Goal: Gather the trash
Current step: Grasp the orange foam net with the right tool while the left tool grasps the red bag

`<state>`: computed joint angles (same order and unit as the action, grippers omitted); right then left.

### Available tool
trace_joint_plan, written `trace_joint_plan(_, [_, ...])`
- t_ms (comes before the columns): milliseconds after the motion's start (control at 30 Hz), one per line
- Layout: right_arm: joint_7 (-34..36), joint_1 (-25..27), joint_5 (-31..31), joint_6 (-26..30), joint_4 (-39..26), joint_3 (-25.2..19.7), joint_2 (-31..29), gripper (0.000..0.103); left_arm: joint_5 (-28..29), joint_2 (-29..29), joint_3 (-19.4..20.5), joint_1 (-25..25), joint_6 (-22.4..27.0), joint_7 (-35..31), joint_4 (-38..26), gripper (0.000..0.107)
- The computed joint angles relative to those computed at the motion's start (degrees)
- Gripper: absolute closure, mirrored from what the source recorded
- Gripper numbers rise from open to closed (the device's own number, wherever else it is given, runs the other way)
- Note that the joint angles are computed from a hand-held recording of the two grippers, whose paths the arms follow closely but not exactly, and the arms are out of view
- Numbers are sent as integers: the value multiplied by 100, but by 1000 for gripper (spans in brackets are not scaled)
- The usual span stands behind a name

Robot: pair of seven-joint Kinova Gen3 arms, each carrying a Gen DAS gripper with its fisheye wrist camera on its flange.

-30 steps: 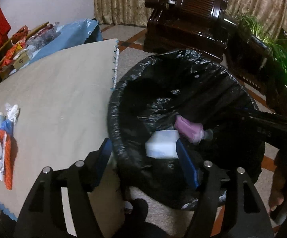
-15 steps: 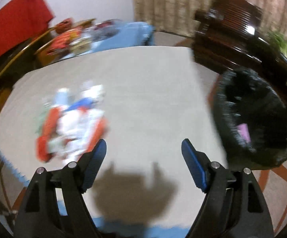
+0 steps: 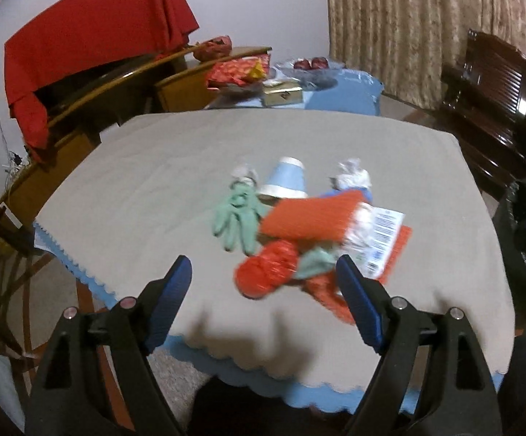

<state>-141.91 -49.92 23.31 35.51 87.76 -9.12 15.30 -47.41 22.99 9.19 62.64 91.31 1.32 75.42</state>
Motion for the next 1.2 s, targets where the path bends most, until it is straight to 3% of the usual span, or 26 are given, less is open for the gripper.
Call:
trace_joint_plan(400, [19, -889, 66, 389, -1812, 384, 1492, 60, -246, -820, 340, -589, -911, 371, 1673, 28])
trace_joint_plan(767, [620, -966, -486, 932, -3034, 530, 2391, 60, -304, -1031, 498, -1135, -1840, 611, 2374, 28])
trace_joint_plan(800, [693, -953, -538, 943, -3083, 527, 2433, 62, -309, -1018, 501, -1161, -1920, 605, 2402, 28])
trace_joint_plan(867, [858, -899, -652, 921, -3116, 493, 2471, 83, -300, -976, 493, -1219, -2111, 559, 2448, 28])
trace_joint_plan(933, [942, -871, -741, 844, -3095, 506, 2465, 91, -258, -936, 471, -1293, -2360, 455, 2480, 28])
trace_joint_plan(1200, [691, -840, -739, 99, -2421, 716, 2025, 93, -106, -734, 311, -1402, -2956, 125, 2482, 28])
